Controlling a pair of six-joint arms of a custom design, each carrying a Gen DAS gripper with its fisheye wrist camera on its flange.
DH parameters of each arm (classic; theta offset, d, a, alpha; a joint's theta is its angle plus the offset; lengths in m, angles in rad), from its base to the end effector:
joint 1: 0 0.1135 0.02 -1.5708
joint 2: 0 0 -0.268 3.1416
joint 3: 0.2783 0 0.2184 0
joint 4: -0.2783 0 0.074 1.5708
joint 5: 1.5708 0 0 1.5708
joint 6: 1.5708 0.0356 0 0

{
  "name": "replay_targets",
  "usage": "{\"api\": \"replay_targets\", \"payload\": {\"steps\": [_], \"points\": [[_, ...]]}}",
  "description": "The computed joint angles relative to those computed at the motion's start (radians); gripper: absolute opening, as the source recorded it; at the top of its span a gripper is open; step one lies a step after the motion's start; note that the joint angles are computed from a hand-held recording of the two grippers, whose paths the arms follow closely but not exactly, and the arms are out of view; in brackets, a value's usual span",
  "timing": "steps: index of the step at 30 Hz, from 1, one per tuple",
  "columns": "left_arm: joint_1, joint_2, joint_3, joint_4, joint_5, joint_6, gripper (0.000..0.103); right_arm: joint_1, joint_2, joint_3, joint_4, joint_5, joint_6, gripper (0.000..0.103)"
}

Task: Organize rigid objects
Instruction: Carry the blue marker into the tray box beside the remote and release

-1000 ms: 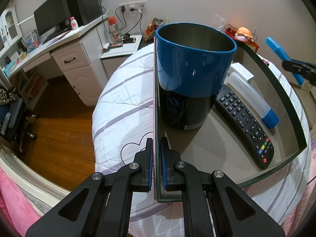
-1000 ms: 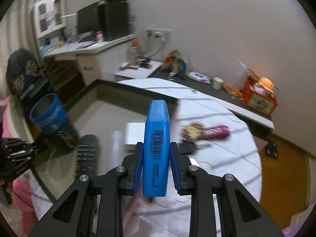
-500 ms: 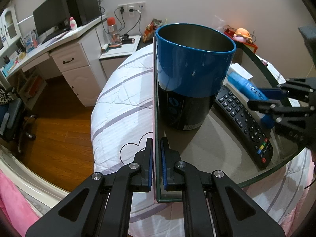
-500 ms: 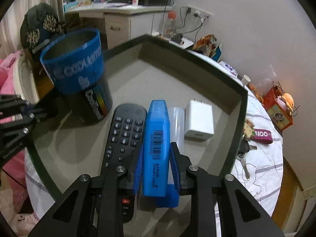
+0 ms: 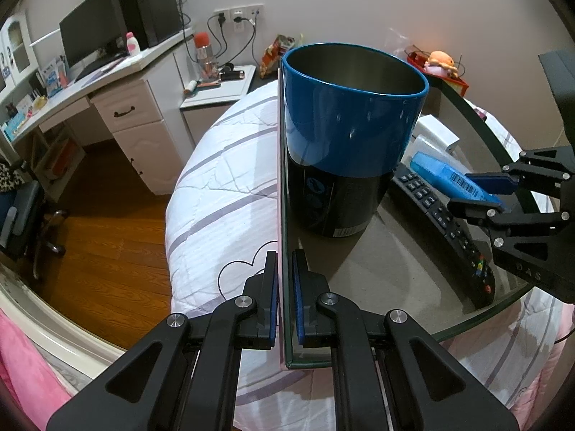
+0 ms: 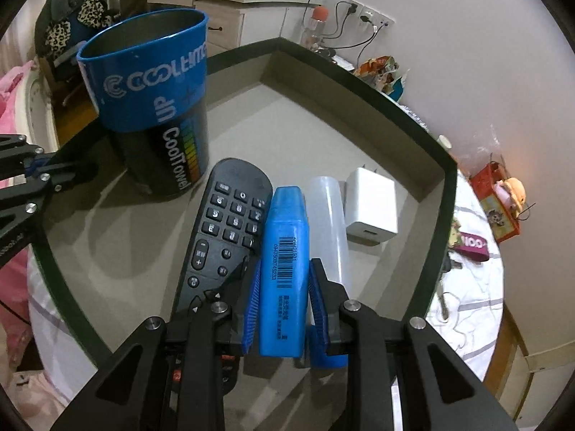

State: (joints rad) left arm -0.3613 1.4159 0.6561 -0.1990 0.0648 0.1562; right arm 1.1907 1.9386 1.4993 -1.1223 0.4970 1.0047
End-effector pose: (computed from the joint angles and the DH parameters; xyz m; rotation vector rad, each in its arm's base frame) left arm 0.2191 -0.0853 0.1875 0.6736 2.4434 -0.1637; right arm 0.1393 0.3028 0.2233 -0.2457 2.6681 -0.2988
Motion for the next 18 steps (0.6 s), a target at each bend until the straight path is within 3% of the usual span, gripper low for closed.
{"api": "replay_targets", "payload": {"steps": [10, 11, 14, 18], "points": [[-0.001, 0.002, -0.003, 0.004, 0.002, -0.001, 0.007, 0.002, -0.041, -0.055, 0.058, -0.014, 0.017, 0.027], [-0.002, 0.003, -0.002, 0.003, 0.003, -0.002, 0.007, -0.005, -0.057, -0.074, 0.065, -0.005, 0.015, 0.029], [-0.005, 0.004, -0.001, 0.004, 0.002, -0.004, 0.008, 0.005, -0.074, -0.075, 0.042, 0.026, 0.038, 0.047], [-0.023, 0.006, 0.0, 0.004, -0.005, -0.02, 0.008, 0.03, -0.146, -0.102, 0.021, 0.078, 0.087, 0.049]]}}
